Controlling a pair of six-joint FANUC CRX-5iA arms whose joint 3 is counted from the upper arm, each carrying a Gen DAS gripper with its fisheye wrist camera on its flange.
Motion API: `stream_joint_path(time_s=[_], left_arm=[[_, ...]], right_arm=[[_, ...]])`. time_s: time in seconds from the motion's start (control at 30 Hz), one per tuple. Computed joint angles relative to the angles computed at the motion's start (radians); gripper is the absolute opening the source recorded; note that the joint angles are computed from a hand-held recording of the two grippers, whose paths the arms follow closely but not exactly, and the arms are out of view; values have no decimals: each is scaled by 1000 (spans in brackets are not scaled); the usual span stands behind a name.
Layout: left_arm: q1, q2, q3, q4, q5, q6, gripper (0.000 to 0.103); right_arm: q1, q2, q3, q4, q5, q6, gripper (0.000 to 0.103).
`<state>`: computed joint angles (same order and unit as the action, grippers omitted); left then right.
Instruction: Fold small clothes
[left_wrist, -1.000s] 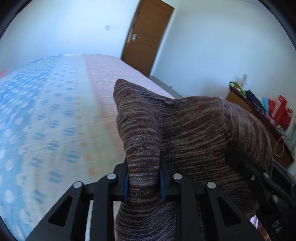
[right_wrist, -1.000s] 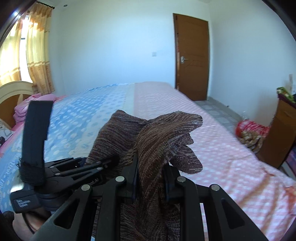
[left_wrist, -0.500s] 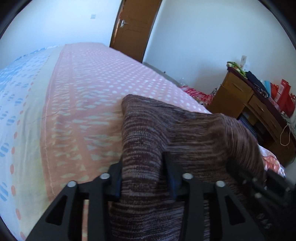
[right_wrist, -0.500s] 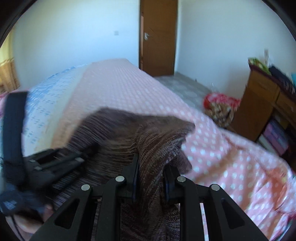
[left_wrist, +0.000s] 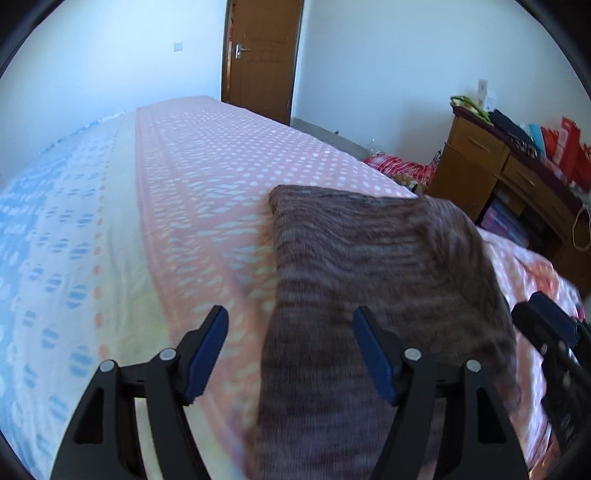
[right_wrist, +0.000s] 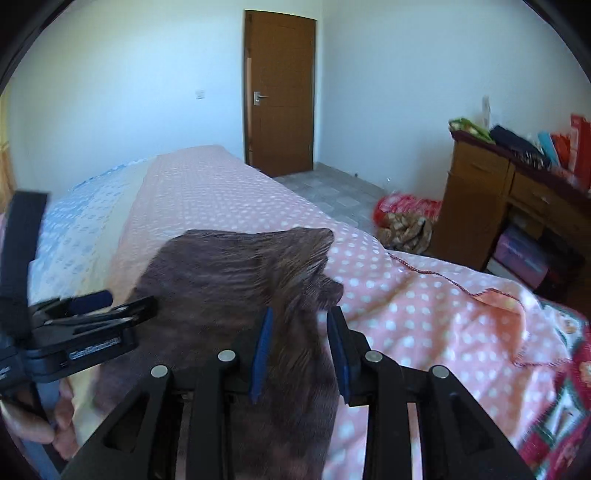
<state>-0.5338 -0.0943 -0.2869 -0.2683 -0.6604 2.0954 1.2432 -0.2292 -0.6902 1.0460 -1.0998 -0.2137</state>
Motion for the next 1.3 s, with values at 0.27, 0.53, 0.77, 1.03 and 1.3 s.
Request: stream_joint_path(time_s=[0.27, 0.53, 0.77, 1.03, 1.3], left_arm=[[-82, 2, 29, -112, -114, 52, 73], [-144, -107, -17, -207, -144, 137, 76], [-354, -275, -40, -492, -283, 371, 103], [-541, -346, -14, -663, -468, 517, 103], [-771, -325, 33, -816, -691, 643, 103]], right_arm=[[51, 28, 37, -194, 18, 58, 32], [156, -36, 19, -165, -69, -96, 33], [346, -27, 67, -26, -377, -217, 70], [517, 3, 92, -6, -611, -333, 70], [603, 22, 127, 21, -731, -381, 70]])
